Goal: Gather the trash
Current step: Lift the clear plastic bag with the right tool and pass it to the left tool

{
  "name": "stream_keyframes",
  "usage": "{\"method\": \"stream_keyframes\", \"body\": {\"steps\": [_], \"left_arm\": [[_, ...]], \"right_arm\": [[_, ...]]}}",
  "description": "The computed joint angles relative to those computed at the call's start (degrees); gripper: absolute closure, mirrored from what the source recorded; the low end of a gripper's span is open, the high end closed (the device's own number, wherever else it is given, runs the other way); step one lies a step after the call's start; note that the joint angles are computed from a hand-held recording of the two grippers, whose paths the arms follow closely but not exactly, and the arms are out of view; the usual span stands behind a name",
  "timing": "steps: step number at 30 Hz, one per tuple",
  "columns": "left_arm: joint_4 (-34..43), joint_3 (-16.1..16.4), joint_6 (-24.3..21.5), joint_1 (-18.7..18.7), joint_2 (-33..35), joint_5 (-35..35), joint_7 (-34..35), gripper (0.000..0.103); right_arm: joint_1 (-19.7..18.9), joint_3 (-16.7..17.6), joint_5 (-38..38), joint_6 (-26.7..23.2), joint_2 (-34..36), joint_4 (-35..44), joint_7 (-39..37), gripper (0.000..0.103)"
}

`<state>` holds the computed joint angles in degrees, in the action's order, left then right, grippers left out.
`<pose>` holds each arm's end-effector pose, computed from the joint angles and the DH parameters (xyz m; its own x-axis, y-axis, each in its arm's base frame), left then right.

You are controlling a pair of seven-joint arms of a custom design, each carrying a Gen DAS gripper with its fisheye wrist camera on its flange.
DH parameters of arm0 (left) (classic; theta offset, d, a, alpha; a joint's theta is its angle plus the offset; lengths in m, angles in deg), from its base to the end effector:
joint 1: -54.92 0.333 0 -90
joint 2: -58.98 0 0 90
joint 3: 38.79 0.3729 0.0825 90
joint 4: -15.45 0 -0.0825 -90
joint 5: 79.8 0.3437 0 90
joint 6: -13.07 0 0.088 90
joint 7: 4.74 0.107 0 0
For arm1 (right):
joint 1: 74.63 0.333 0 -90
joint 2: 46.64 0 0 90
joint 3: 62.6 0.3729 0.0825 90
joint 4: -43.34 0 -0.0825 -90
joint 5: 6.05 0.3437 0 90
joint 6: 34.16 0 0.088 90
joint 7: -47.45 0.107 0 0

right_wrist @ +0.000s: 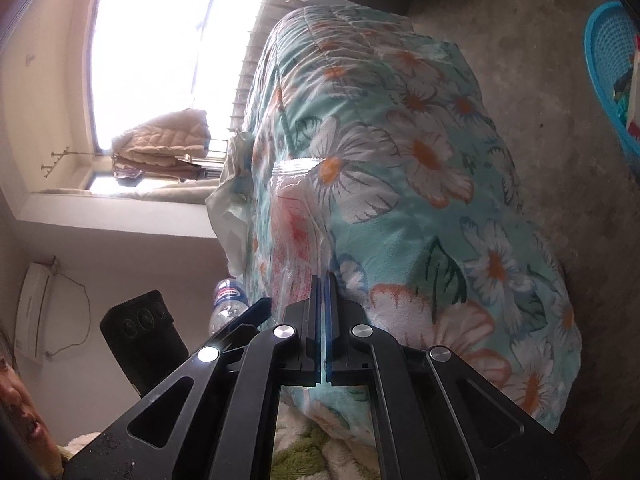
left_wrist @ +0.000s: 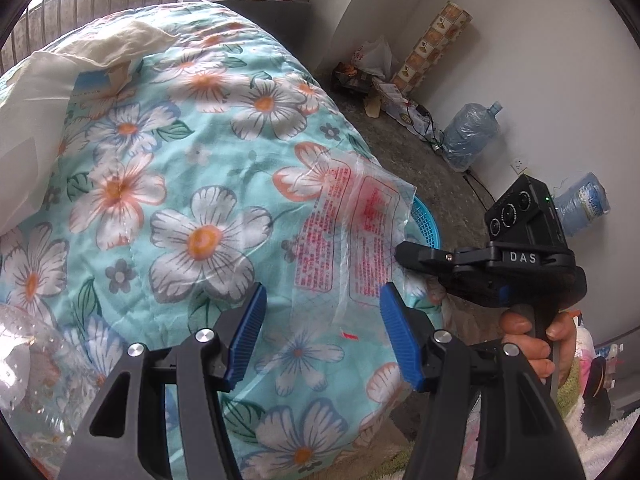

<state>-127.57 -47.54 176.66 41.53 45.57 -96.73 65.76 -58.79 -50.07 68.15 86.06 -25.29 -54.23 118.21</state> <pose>0.4144 -0.1566 0.5172 0.1054 -0.9280 0.3574 -0.8573 -0.2669 -0.4402 0.5690 0.3350 0.4905 0.0166 -0.3801 -0.9248 -0.9942 -0.1048 0.0252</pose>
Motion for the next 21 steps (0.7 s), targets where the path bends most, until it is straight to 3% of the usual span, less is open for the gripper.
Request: {"method": "stream_keyframes", "body": {"steps": [6,9,14,21], "left_arm": [[-1.83,1.96,-0.65,-2.77,-2.85,-4.03,3.43,0.046],[-2.27,4.39,-0.73,-6.1,-3.26,-10.48,7.82,0.046],[-1.47,9.79,1.76,-13.82,-1.93,-30.08,22.76,0.046],[2.13,12.28,3.05,-17.46,1.09,-57.41,42.79,0.049]], "right_arm": [[-1.32,0.12,4.86,-1.32,0.36,-1.3,0.84,0.103],[-1.99,-0.11,6.58,-2.23,0.74,-1.75,1.13,0.103],[-2.3,-0.54,7.08,-2.77,0.62,-2.32,1.36,0.103],[-2.18,-0.49,8.54,-3.15,0.29,-3.09,1.18,0.103]]}}
